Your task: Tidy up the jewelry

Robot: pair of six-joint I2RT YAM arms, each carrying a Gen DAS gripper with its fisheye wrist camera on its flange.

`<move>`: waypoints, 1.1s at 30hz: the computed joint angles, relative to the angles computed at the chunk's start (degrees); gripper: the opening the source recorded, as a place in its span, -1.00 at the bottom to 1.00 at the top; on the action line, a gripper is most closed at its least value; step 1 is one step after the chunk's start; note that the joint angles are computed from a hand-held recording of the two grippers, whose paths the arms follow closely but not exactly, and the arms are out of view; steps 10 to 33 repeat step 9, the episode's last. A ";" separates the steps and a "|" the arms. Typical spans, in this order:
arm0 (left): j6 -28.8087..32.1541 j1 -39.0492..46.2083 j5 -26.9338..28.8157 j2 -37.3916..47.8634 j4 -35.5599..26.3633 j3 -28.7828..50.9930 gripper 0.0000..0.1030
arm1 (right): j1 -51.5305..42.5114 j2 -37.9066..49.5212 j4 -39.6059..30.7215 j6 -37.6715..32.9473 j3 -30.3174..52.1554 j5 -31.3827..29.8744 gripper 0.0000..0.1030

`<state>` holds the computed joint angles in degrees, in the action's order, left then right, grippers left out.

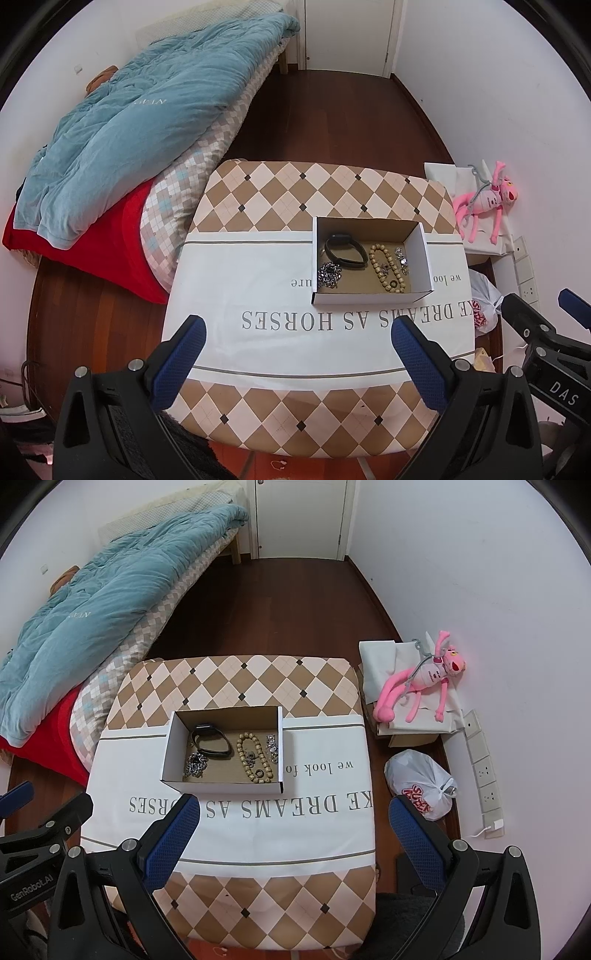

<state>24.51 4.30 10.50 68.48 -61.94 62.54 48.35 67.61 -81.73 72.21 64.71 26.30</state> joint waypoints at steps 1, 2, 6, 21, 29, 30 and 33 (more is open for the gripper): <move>0.21 0.16 0.11 -0.05 -0.05 -0.02 0.99 | 0.10 0.07 -0.07 0.09 0.03 0.09 1.00; 0.28 0.19 0.08 -0.12 -0.13 -0.08 0.99 | 0.00 0.03 -0.10 -0.08 0.02 0.06 1.00; 0.13 0.38 -0.17 -0.37 0.27 -0.17 0.99 | 0.02 -0.05 -0.07 -0.02 0.03 0.02 1.00; 0.60 0.88 0.31 -0.29 0.13 0.19 0.99 | 0.08 -0.26 -0.33 -0.02 0.08 -0.17 1.00; 0.60 0.88 0.31 -0.29 0.13 0.19 0.99 | 0.08 -0.26 -0.33 -0.02 0.08 -0.17 1.00; 0.60 0.88 0.31 -0.29 0.13 0.19 0.99 | 0.08 -0.26 -0.33 -0.02 0.08 -0.17 1.00; 0.60 0.88 0.31 -0.29 0.13 0.19 0.99 | 0.08 -0.26 -0.33 -0.02 0.08 -0.17 1.00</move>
